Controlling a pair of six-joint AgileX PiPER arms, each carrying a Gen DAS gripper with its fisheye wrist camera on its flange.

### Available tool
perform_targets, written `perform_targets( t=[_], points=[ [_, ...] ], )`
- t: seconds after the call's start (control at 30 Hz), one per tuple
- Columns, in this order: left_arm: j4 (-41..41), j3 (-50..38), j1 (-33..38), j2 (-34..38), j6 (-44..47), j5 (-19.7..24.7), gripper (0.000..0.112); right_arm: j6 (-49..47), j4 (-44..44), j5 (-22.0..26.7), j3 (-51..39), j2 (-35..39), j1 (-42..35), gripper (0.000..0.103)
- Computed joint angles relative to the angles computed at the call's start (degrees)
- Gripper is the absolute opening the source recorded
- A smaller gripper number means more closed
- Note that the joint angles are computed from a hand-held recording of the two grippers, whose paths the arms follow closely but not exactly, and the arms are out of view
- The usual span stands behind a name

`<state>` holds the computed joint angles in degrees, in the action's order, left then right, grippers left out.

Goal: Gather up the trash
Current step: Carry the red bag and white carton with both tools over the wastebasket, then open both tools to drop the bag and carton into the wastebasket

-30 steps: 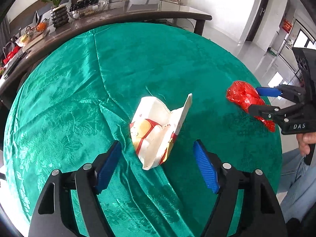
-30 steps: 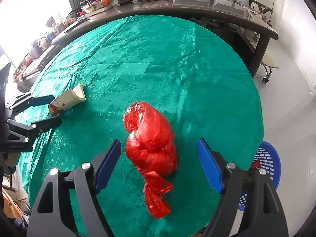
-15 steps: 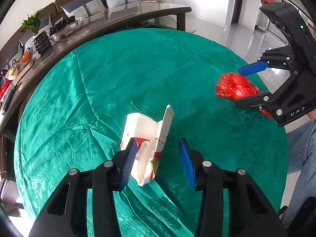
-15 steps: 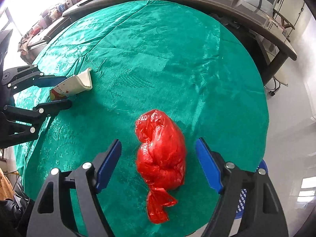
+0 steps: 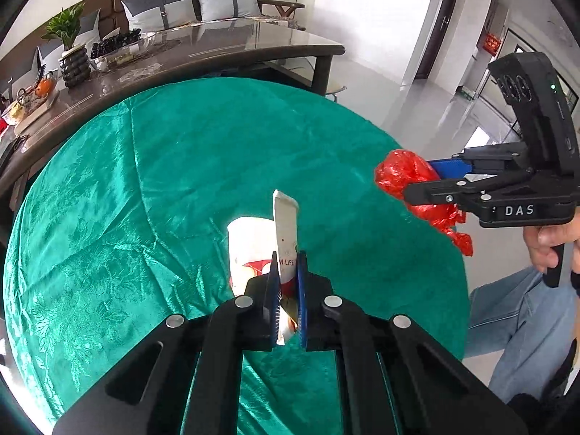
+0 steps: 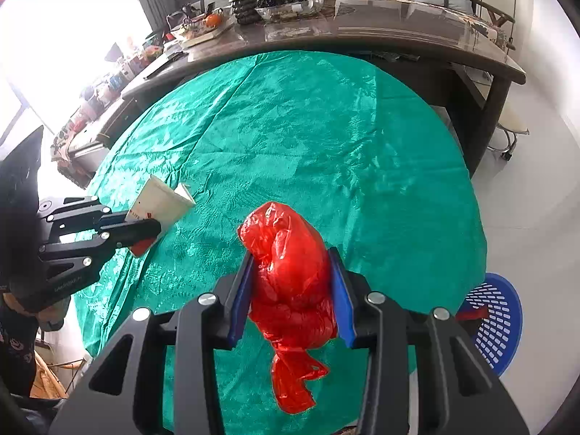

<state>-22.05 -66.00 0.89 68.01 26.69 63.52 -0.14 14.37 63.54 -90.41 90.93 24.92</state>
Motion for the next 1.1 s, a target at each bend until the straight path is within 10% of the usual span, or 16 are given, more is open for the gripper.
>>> perform_targets(
  t=[0.3,0.63,1.1],
  points=[
    [2.8,-8.5,-21.6,5.2,-17.1,-3.5,0.006,-7.2,4.9,3.0,5.8,-8.4,-20.7,0.039],
    [10.3,-27.2,-47.0,27.8,-34.5,-9.4,0.007,-19.9,8.6,-2.0,17.1,-7.3,-46.7,0.039],
    [8.1,-70.1,-51.6,72.3,-42.2,-2.8,0.007,-31.8,22.1,-14.5,22.0,14.7,-61.5,0.039]
  ],
)
